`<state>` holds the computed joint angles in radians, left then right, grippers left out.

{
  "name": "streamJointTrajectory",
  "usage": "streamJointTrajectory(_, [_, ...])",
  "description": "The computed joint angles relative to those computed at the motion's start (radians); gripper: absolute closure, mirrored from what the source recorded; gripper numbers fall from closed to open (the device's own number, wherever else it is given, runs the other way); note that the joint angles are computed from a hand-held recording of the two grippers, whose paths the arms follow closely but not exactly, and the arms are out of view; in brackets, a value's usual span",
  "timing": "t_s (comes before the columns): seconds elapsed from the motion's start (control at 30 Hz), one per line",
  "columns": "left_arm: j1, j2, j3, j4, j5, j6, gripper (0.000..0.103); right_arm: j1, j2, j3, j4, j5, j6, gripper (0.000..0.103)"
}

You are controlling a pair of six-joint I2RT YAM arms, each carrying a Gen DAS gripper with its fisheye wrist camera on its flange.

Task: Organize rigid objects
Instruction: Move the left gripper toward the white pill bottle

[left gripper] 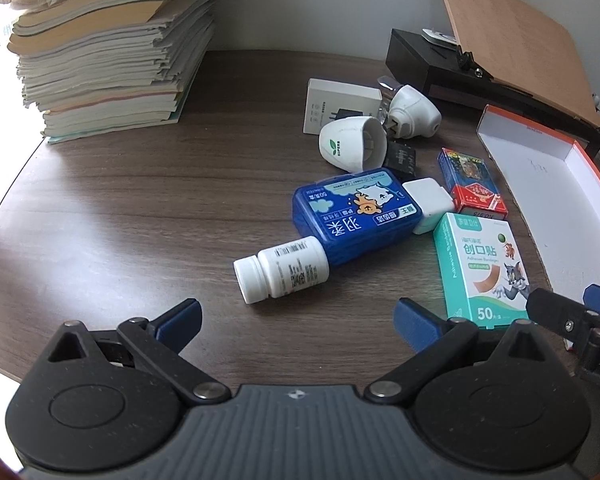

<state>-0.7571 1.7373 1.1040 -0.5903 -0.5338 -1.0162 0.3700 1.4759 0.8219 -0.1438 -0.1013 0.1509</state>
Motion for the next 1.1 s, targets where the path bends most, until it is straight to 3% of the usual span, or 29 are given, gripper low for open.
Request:
streamJointTrajectory(0.17, [0.013, -0.017, -0.029, 0.031, 0.019, 0.031, 0.000, 0.065, -0.035, -0.021, -0.015, 0.055, 0.049, 0.011])
streamJointTrajectory(0.4, [0.022, -0.042, -0.062, 0.065, 0.027, 0.052, 0.000, 0.041, -0.014, -0.011, -0.006, 0.028, 0.023, 0.011])
streamJointTrajectory(0.77, [0.064, -0.080, -0.136, 0.128, 0.051, 0.091, 0.000, 0.089, -0.042, -0.025, -0.021, 0.091, 0.052, 0.011])
streamJointTrajectory(1.1, [0.095, -0.083, -0.166, 0.191, 0.080, 0.194, 0.000, 0.108, -0.024, 0.019, -0.081, 0.101, 0.069, 0.011])
